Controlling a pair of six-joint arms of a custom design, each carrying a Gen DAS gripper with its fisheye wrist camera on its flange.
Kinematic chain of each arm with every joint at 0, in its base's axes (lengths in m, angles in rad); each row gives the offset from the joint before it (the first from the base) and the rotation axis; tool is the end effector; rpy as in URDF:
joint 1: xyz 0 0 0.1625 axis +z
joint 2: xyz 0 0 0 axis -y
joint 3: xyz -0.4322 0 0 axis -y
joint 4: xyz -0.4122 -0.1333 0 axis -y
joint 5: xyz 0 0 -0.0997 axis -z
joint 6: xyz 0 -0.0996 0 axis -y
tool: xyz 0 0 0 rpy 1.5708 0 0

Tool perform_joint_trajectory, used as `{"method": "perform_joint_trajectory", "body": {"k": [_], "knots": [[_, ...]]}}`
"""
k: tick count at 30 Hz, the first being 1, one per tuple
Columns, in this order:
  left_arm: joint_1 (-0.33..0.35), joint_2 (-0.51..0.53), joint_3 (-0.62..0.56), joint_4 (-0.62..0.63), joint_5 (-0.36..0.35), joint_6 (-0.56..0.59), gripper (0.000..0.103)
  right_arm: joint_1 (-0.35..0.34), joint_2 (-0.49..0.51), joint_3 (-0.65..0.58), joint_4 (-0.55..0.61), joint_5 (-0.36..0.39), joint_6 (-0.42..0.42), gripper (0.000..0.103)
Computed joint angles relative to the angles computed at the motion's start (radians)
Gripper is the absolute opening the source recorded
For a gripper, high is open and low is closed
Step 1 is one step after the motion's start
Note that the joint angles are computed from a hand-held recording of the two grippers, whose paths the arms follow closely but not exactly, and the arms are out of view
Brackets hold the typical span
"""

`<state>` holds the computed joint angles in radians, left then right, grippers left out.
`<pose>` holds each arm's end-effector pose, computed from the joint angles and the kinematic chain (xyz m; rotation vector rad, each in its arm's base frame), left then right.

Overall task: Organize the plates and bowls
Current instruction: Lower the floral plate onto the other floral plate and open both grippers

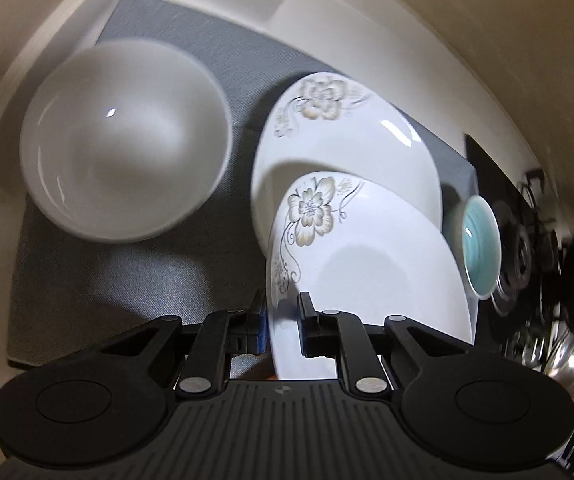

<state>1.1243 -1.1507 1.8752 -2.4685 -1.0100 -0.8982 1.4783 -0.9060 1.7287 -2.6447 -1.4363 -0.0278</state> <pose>-0.0901 -0.6195 0.2180 -0.6777 2.6446 -0.6749 0.0843 -0.6788 0.1297 0.0715 2.9973 -0.3900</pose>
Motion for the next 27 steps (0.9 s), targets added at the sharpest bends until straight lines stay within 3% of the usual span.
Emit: {"method": "perform_joint_trajectory", "body": {"k": [4, 7, 9, 10, 13, 14, 16, 17, 27], "knots": [[0.014, 0.006, -0.006, -0.020, -0.027, -0.041, 0.017, 0.002, 0.025, -0.038, 0.016, -0.004, 0.025, 0.017], [-0.005, -0.001, 0.003, -0.016, 0.007, -0.028, 0.022, 0.005, 0.040, -0.056, 0.024, -0.005, 0.023, 0.017], [-0.016, -0.020, 0.031, -0.023, -0.002, -0.053, 0.043, 0.007, 0.045, -0.060, 0.021, -0.008, 0.016, 0.017], [-0.019, -0.026, 0.045, -0.025, -0.016, -0.068, 0.048, 0.007, 0.048, -0.062, 0.021, -0.008, 0.013, 0.017], [-0.015, -0.022, 0.076, -0.063, -0.067, -0.089, 0.052, 0.010, 0.060, -0.077, 0.027, -0.010, 0.010, 0.017], [-0.014, -0.018, 0.089, -0.098, -0.067, -0.097, 0.051, 0.011, 0.063, -0.080, 0.026, -0.016, 0.007, 0.017], [-0.007, -0.008, 0.097, -0.157, -0.082, -0.088, 0.038, 0.013, 0.066, -0.085, 0.026, -0.022, 0.001, 0.017], [-0.002, -0.003, 0.103, -0.201, -0.100, -0.073, 0.022, 0.016, 0.068, -0.089, 0.027, -0.029, -0.004, 0.017], [0.001, 0.009, 0.076, -0.183, -0.068, -0.097, 0.022, 0.025, 0.108, -0.158, 0.098, -0.048, -0.002, 0.019]]}}
